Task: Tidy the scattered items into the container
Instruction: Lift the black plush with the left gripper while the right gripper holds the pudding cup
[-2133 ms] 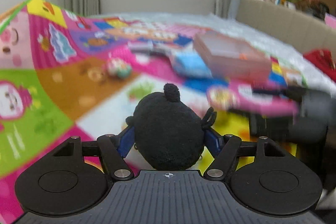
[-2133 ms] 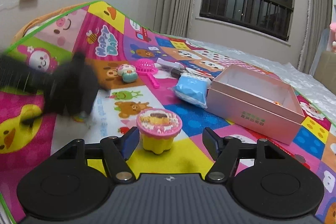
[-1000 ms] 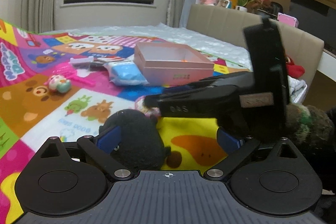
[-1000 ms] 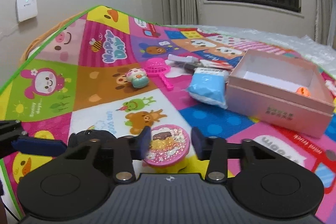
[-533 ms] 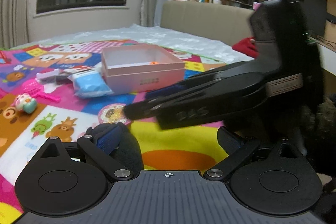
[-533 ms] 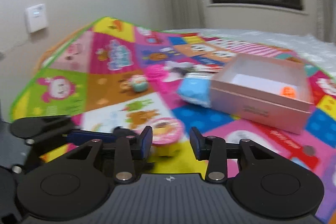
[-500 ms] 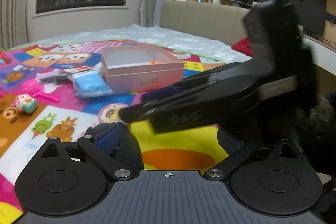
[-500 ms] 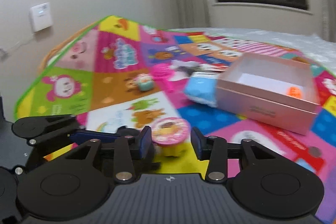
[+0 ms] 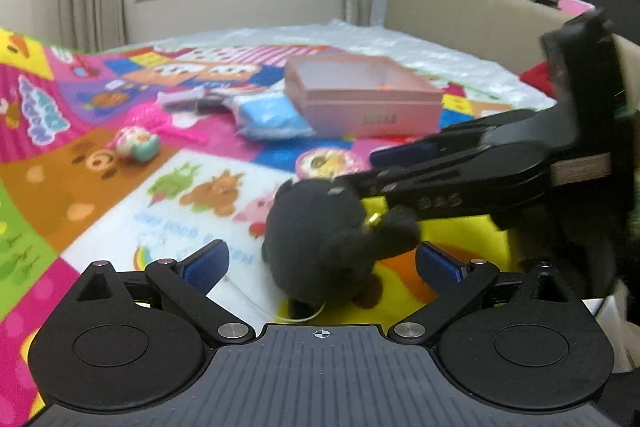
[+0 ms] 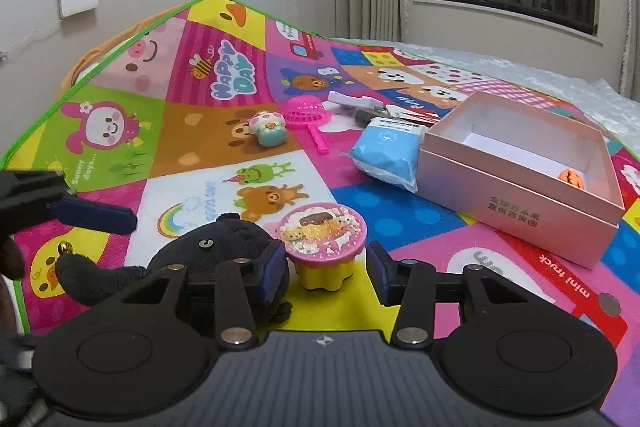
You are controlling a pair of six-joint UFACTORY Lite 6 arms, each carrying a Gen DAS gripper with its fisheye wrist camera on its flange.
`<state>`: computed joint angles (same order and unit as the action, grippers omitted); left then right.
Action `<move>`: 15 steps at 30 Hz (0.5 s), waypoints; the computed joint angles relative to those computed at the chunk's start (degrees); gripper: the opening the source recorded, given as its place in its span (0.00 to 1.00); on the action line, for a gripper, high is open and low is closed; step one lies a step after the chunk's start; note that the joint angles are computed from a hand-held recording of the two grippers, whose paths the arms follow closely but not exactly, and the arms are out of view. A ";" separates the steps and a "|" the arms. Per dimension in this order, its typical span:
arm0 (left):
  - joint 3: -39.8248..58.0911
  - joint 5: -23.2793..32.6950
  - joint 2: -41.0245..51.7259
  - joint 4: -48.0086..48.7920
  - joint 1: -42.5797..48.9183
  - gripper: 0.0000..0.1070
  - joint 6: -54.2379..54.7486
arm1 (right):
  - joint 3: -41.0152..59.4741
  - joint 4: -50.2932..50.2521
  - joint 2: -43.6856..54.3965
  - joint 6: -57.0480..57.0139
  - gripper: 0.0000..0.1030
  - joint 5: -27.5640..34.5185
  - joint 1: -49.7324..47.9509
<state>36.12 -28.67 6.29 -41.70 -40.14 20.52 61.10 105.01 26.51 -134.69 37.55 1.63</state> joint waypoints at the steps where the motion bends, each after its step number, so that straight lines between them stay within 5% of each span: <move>1: 0.83 -0.78 1.61 0.17 -0.08 0.95 -0.37 | -0.08 0.05 -0.03 0.16 0.43 -0.02 -0.12; 4: 3.32 -3.06 5.37 -0.18 -0.61 0.90 -0.12 | -0.39 -0.50 -0.51 1.06 0.47 0.42 -0.90; 5: 4.12 -3.49 6.40 -0.40 -0.85 0.76 0.10 | -0.60 -0.48 -0.78 1.23 0.50 0.64 -1.25; 7: 6.22 -4.29 8.80 -2.50 -1.18 0.66 2.31 | -1.17 -0.40 -1.51 1.78 0.52 1.31 -2.18; 15: 2.18 -2.79 4.91 2.19 -0.16 0.63 3.15 | -3.13 1.06 -3.53 1.27 0.61 1.77 -4.53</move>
